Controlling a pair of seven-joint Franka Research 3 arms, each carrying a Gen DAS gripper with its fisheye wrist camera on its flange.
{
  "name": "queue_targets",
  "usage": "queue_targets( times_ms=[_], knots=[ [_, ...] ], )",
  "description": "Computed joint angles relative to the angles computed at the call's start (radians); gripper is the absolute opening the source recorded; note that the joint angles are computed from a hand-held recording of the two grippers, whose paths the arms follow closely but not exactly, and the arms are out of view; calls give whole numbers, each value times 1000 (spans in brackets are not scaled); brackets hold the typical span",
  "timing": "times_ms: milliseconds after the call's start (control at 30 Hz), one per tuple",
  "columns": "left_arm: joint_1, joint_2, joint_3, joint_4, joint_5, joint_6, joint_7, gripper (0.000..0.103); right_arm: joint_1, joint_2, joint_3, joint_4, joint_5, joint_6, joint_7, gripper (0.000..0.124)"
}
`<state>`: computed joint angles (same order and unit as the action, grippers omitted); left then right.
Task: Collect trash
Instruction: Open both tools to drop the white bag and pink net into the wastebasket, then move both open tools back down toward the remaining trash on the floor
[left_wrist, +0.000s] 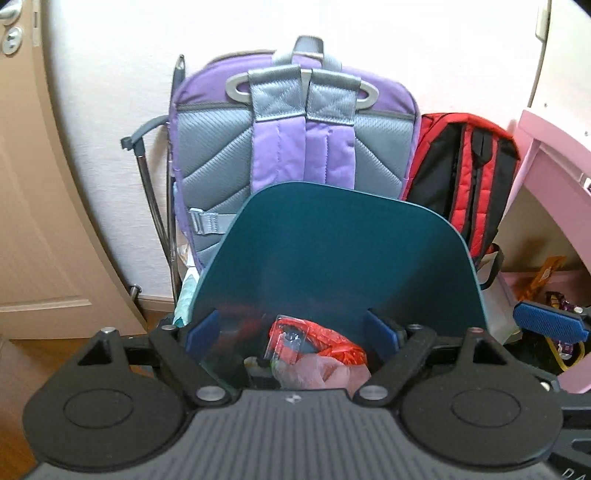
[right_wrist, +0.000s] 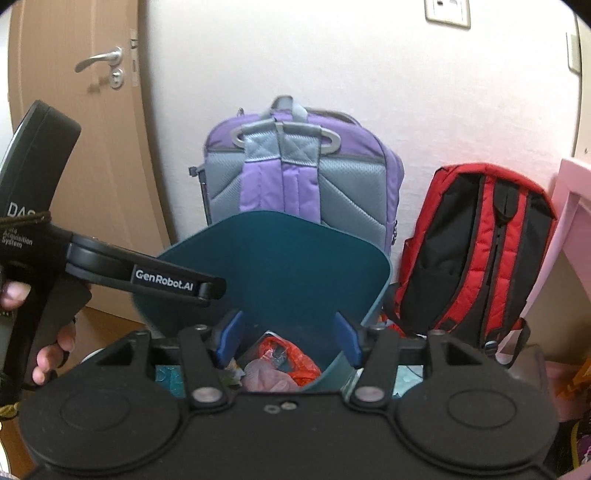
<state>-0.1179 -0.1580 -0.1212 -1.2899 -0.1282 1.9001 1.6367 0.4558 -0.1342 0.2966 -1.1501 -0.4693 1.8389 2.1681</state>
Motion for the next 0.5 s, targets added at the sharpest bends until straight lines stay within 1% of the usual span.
queue_targets(
  times_ms=[267,433,500],
  knots=[
    [2,-128,39,-83,-33,-1,0,85,33,-14,58,61,-47,-63,28,56],
    [-15,-234,100,-179,-110,27,31,85,56,-23,105,82,-81,-89,37,56],
    [-23,-274,128,-217,-139,33,44,85,64,-35,117,73,-84,-85,46,56]
  ],
)
